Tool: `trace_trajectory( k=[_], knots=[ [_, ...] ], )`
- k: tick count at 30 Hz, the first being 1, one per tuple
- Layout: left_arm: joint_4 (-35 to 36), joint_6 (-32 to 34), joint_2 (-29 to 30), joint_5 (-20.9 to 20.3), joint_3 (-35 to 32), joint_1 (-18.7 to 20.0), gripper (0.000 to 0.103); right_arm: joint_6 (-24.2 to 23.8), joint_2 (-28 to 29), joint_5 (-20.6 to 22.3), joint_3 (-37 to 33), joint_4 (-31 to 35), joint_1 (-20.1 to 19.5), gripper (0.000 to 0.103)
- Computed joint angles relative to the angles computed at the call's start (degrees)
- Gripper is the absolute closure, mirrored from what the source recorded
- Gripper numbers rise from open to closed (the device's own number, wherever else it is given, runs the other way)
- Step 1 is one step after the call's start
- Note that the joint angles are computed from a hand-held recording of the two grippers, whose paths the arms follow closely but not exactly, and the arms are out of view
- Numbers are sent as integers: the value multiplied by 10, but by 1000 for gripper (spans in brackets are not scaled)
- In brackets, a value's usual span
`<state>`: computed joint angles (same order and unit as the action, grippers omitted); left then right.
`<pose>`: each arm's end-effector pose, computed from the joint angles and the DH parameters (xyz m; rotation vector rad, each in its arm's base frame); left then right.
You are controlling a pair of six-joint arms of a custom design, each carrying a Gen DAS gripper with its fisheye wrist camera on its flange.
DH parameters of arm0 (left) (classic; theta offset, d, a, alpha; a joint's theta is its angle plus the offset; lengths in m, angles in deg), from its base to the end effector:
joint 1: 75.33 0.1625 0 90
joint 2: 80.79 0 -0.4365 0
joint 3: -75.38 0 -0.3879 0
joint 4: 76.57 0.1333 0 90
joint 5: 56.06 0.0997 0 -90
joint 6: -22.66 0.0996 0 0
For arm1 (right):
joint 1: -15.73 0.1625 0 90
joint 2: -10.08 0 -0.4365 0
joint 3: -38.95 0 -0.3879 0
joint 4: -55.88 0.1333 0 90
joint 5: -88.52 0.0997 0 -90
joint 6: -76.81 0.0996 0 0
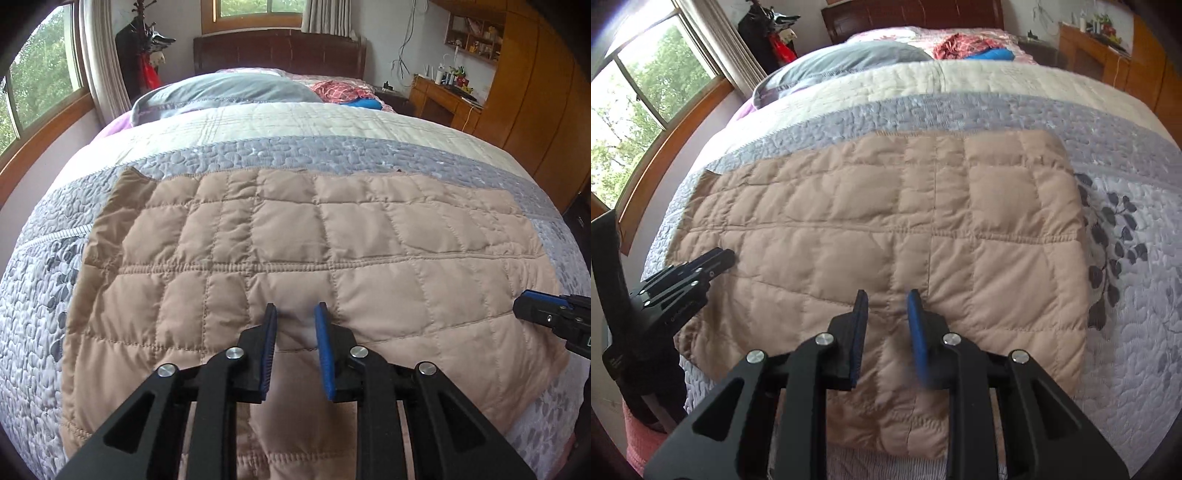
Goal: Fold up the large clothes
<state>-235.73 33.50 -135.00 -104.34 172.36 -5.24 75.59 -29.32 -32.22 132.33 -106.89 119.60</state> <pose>-0.0379 -0.6908 0.2309 0.4262 2.3522 -0.6282 0.2448 -0.6476 0.0769 0.2242 -2.5931 0.5063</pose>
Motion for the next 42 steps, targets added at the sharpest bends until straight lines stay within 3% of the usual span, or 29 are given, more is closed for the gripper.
trace_trajectory(
  k=[8,20,35,42],
  knots=[
    [-71,42,16,26,26,-1,81,-6,25,-11,-3,-17,-11,82],
    [-100,58,17,24,43,-1,81,-33,49,-41,-5,-63,-5,83],
    [-95,51,15,18,42,2,80,-30,51,-41,0,-81,-5,83],
    [-24,12,13,13,12,6,80,-9,51,-46,-17,-41,-3,84]
  ],
)
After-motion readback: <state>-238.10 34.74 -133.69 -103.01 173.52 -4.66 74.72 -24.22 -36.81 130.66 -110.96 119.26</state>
